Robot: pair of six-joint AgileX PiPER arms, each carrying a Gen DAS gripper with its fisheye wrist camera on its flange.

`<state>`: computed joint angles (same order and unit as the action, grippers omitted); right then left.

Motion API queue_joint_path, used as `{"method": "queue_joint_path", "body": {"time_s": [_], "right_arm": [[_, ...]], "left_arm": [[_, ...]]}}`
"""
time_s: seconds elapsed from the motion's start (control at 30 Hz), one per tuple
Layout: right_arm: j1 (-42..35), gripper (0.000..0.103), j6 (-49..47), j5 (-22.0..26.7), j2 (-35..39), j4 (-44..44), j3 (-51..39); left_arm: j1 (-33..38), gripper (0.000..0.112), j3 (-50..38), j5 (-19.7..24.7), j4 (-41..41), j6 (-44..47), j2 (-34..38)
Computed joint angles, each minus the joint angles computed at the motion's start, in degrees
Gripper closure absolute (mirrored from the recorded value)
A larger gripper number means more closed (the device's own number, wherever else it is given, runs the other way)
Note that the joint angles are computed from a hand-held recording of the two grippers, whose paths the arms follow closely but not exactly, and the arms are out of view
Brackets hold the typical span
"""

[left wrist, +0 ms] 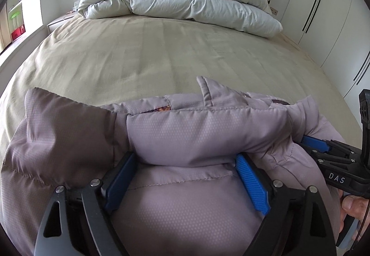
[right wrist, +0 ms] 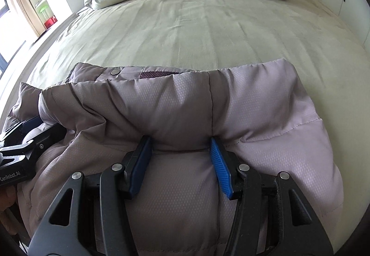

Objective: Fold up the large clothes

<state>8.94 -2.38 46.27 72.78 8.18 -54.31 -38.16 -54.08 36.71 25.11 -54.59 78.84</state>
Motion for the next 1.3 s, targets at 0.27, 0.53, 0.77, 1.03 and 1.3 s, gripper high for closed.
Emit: {"method": "queue_joint_path", "body": {"time_s": [0.27,0.53,0.77,1.03,1.3], "right_arm": [[1.66,0.053,1.99,-3.28,-0.15,-1.93,1.77],[2.46,0.052,3.01,-4.60,-1.60,-3.11,2.96],[3.25,0.051,3.05,3.49,-8.81,-1.22,-1.31],[23.65,0.051,18.47,8.28,-1.28,-15.53,-12.02],[19.01,0.048,14.00,1.69,4.29,-7.99,-8.54]], "left_arm": [[-0.70,0.022,1.50,-1.16,2.50,-3.16,-0.55],[-1.09,0.022,1.27,1.20,0.28,-1.73,-3.11],[-17.75,0.023,1.05,28.32,19.43,-18.93,-14.42],[-5.47,0.020,10.20,20.38,12.16,-14.65,-19.46],[6.34,0.015,15.11,6.39,3.75,-6.61,-19.57]]}}
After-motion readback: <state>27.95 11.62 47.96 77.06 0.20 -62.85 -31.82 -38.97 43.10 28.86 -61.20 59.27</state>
